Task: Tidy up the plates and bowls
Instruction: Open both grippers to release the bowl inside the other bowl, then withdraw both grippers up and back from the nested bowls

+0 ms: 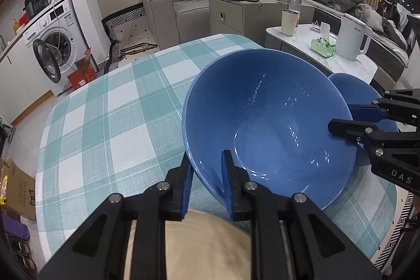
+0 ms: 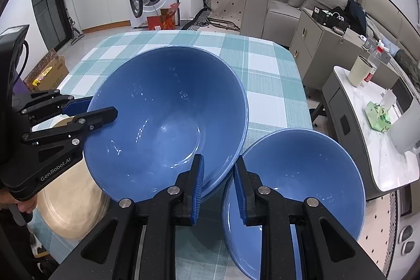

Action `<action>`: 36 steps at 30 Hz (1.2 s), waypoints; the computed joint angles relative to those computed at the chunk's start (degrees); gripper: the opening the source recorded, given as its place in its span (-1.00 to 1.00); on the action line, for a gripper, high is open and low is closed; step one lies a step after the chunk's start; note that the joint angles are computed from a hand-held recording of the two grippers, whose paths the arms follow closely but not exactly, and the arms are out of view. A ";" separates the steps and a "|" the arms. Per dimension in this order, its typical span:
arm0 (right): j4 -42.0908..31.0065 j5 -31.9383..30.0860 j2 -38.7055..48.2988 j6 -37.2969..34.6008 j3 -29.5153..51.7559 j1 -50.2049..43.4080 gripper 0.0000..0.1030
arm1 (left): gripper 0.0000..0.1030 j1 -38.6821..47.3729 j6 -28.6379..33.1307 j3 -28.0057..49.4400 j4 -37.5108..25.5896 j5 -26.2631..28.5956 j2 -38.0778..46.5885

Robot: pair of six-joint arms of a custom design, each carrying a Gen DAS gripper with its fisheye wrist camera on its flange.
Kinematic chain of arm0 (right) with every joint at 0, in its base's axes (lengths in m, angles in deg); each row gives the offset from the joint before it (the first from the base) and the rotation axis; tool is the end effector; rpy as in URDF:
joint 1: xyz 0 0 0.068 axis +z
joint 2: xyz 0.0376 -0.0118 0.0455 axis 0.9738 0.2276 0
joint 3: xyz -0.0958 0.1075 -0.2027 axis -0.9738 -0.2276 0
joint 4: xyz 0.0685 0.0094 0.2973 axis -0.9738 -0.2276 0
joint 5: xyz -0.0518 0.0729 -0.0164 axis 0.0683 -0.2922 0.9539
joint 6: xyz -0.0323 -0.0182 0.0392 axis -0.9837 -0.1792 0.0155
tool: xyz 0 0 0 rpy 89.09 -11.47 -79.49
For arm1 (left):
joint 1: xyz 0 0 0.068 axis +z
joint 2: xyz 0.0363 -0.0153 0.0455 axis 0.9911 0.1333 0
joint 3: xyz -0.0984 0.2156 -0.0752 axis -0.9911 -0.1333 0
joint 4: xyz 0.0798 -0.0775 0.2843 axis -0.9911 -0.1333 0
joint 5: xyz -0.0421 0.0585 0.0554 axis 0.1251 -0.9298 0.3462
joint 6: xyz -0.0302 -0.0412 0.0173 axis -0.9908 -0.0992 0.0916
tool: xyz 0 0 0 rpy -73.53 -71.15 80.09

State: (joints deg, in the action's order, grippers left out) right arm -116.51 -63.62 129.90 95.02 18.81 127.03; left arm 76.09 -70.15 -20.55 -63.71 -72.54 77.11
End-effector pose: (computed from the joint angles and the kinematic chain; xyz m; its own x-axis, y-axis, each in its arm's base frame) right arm 0.1809 0.1951 0.1308 -0.8154 -0.1781 -0.5509 -0.1718 0.9831 -0.0635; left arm 0.2323 -0.0328 0.1085 -0.6663 0.3713 -0.6467 0.4582 0.8880 0.0377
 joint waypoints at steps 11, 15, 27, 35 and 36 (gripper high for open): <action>0.15 2.13 0.86 0.68 0.00 1.98 -0.48 | -0.51 -0.67 0.60 0.13 0.36 -1.63 1.48; 0.21 2.86 0.62 0.52 -0.32 2.60 -0.44 | -0.38 -1.12 1.05 -0.02 0.29 -2.03 1.66; 0.59 7.13 -5.05 0.99 -3.67 4.43 0.30 | 0.06 -1.00 1.60 -0.81 -1.16 -1.21 -2.31; 0.24 8.43 -18.09 5.36 -9.21 4.64 0.93 | 0.94 0.47 0.18 -3.36 -1.16 3.02 -9.22; 0.59 7.40 -18.62 5.72 -9.65 4.22 0.93 | 0.94 0.40 0.24 -3.26 -1.65 3.46 -9.51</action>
State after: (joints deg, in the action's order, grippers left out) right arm -115.92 -56.22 111.28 100.74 9.17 131.24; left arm 76.49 -69.91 -23.81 -65.36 -69.08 67.60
